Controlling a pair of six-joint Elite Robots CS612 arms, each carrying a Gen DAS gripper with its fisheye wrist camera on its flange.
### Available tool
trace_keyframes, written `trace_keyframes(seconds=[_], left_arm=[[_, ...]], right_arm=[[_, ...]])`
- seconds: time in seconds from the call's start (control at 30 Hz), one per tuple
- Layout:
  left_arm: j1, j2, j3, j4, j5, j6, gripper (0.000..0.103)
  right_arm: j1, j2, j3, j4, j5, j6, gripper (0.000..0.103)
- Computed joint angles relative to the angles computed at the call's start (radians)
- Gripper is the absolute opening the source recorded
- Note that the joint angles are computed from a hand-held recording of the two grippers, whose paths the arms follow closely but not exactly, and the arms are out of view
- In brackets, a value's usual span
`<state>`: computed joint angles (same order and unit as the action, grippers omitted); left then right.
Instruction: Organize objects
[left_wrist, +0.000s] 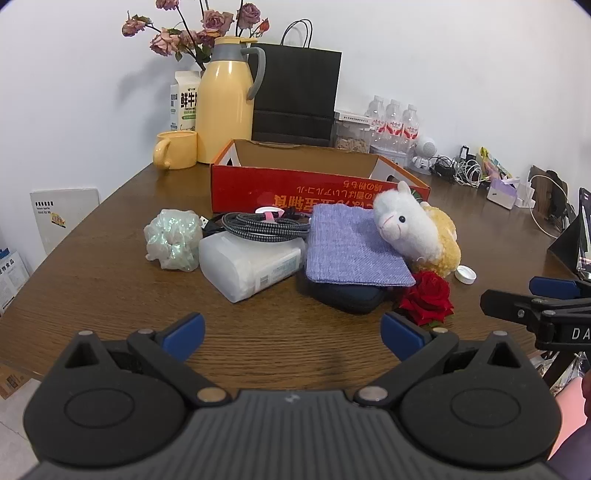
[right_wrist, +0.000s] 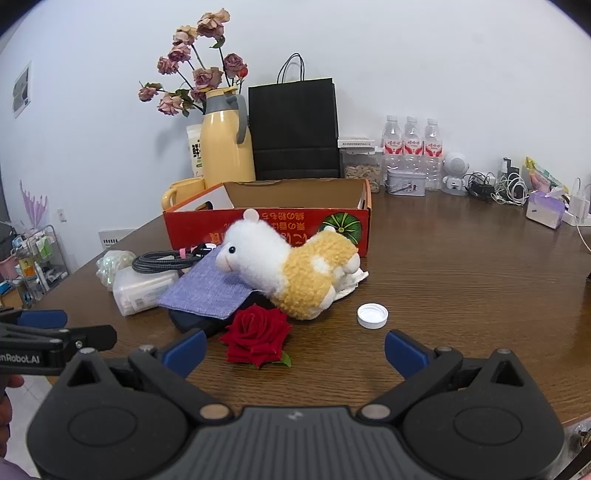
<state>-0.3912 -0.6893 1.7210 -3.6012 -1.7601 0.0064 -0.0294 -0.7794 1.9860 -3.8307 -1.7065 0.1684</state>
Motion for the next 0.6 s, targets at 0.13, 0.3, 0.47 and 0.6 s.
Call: trace_keyframes(seconds=[0.13,0.3,0.47,0.6], left_arm=[[0.002,0.006,-0.012,0.019,-0.002,-0.005,0.103],[0.005,0.018,-0.035,0.043,0.0,-0.009,0.103],[0.006,0.033,-0.062,0.069,0.006,-0.014,0.103],[0.007,0.043,-0.082,0.095,0.017,-0.023,0.103]], right_arm=[[-0.002,0.005,-0.009,0.013,0.01,-0.008,0.103],[-0.004,0.016,-0.03,0.036,0.039,-0.034,0.103],[-0.008,0.032,-0.065,0.083,0.065,-0.068,0.101],[-0.013,0.047,-0.096,0.119,0.077,-0.083,0.089]])
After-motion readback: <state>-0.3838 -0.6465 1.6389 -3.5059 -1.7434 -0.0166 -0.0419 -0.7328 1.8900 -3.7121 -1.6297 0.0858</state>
